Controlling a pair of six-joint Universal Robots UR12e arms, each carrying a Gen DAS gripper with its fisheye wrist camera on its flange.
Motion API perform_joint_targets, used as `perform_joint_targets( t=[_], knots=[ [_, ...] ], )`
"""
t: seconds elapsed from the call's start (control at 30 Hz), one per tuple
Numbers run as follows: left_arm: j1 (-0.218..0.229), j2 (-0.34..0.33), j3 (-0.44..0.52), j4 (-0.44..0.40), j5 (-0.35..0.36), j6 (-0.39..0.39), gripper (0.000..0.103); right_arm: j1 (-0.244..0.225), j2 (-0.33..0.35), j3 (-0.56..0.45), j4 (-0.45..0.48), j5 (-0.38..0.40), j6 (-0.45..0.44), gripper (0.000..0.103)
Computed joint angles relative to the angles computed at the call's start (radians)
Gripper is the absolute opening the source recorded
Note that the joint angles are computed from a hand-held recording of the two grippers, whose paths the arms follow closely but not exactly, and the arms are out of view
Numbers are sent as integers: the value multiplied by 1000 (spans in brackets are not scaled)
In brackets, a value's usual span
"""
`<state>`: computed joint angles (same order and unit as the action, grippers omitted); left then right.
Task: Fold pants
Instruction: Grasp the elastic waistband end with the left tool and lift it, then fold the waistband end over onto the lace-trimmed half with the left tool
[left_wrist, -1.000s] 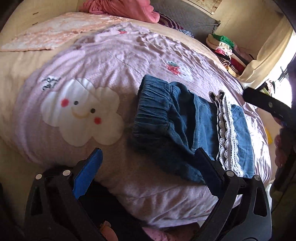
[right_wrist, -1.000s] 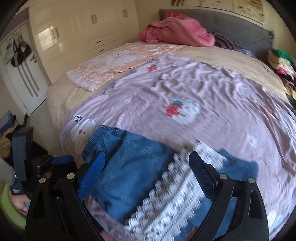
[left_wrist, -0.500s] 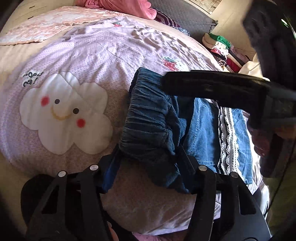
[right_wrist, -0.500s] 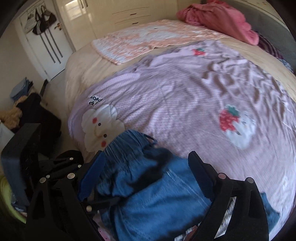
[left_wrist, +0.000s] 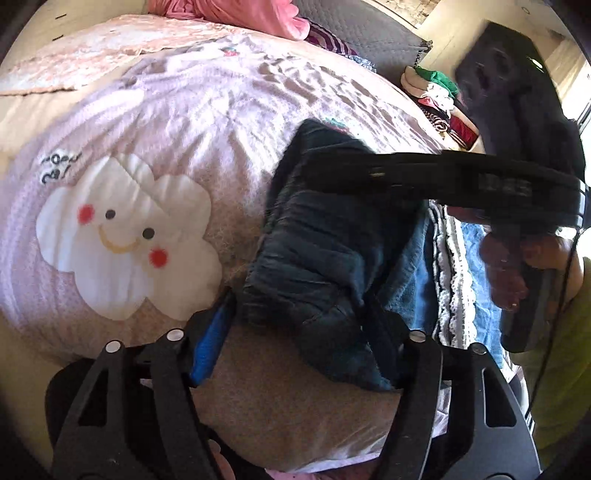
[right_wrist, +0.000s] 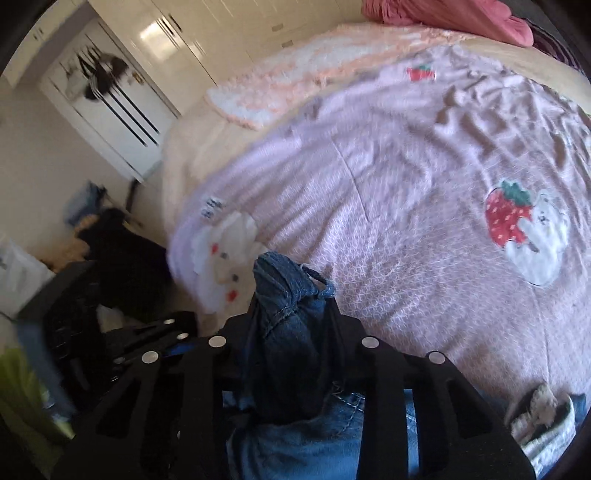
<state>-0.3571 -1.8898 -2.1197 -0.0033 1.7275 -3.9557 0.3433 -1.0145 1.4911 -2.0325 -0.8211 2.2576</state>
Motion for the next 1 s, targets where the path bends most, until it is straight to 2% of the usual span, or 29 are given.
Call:
perform_joint_targets(
  t=[0.13, 0.23, 0.37, 0.43, 0.53, 0.6, 0.83, 1.0],
  knots=[
    [-14, 10, 10, -5, 32, 30, 80, -37, -29, 22, 13, 81, -40, 30],
    [-21, 13, 20, 12, 26, 55, 81, -70, -53, 47, 16, 147, -79, 30],
    [-37, 6, 48, 33, 11, 103, 80, -109, -77, 80, -1, 197, -96, 30],
    [-49, -6, 77, 22, 13, 139, 61, -128, -85, 93, -13, 217, -98, 30],
    [-67, -22, 111, 6, 8, 171, 48, -160, -96, 114, -32, 232, -89, 30],
    [-78, -37, 142, -11, 7, 187, 43, -178, -100, 127, -58, 233, -72, 30],
    [-111, -82, 224, -64, 14, 230, 42, -226, -102, 148, -76, 247, -80, 30],
    [-122, -104, 252, -88, 9, 228, 42, -248, -97, 157, -74, 248, -78, 32]
  ],
)
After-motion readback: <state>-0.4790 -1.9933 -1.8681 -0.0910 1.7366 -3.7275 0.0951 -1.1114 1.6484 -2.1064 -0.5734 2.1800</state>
